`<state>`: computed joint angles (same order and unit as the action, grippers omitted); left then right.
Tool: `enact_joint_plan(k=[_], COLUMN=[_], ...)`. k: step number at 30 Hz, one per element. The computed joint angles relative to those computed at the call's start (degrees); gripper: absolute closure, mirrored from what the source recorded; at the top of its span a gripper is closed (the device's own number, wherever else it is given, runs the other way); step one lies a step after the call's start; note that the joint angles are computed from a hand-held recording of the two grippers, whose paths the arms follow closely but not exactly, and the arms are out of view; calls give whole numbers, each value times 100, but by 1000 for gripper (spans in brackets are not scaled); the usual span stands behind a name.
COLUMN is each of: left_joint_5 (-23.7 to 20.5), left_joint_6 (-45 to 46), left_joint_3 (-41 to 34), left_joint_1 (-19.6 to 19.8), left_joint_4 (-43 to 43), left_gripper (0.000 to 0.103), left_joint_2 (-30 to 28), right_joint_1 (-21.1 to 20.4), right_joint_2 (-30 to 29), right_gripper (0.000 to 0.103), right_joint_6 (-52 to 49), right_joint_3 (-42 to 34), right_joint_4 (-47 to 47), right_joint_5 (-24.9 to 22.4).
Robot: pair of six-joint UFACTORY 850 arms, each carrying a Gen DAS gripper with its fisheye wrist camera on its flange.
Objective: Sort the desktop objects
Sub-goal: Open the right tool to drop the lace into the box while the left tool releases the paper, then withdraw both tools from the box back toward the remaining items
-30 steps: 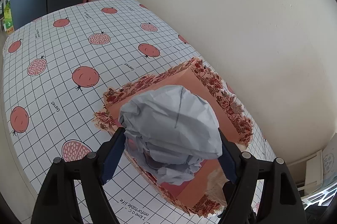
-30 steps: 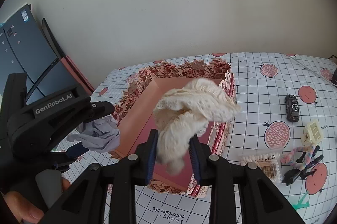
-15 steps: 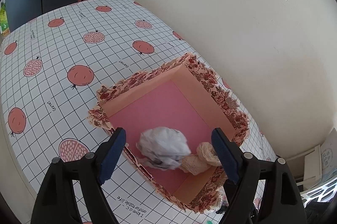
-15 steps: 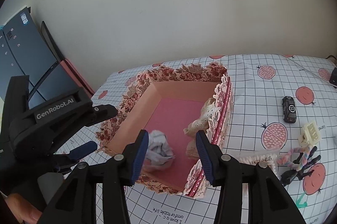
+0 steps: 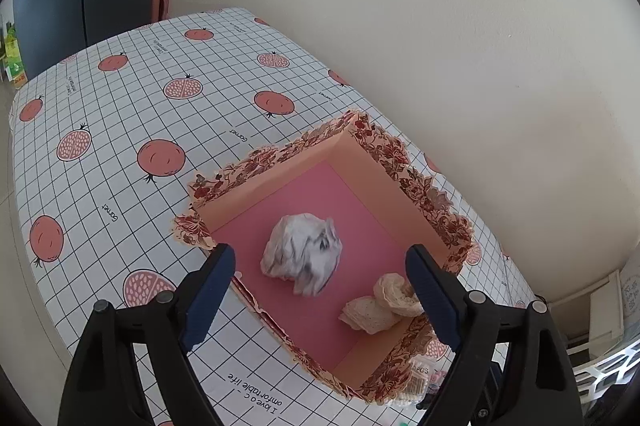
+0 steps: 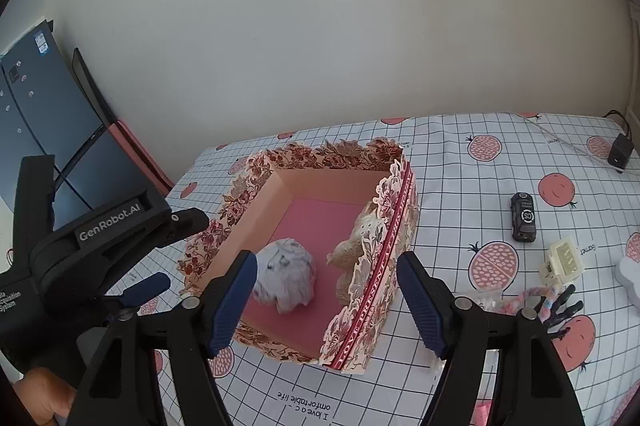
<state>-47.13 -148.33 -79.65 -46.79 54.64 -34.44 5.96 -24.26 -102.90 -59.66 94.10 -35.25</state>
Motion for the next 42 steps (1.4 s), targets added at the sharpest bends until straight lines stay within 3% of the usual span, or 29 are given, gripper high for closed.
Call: enact_joint_plan(k=[2, 7, 15, 26, 33, 42], left_joint_5=[-192, -429, -654, -637, -952, -1048], left_joint_6=[-239, -623, -872, -108, 727, 1337], left_joint_3=[-31, -18, -184, -913, -1665, -2363], left_joint_1=[-44, -105, -178, -209, -268, -313], left_joint_4=[-42, -78, -202, -330, -493, -627], left_gripper=[16, 15, 15, 15, 15, 15], left_joint_2=[-20, -8, -122, -554, -970, -1374], right_joint_1=[-53, -217, -498, -783, -927, -1141], right_joint_2=[19, 94, 133, 206, 209, 188], right_gripper=[22, 0, 0, 0, 0, 0], right_joint_6=[54, -36, 32, 42, -27, 71], right_joint_3=[-14, 4, -95, -148, -188, -267], right_joint_4=[-53, 208, 171, 117, 144, 143], right_joint_5=[-9, 35, -29, -65, -113, -256])
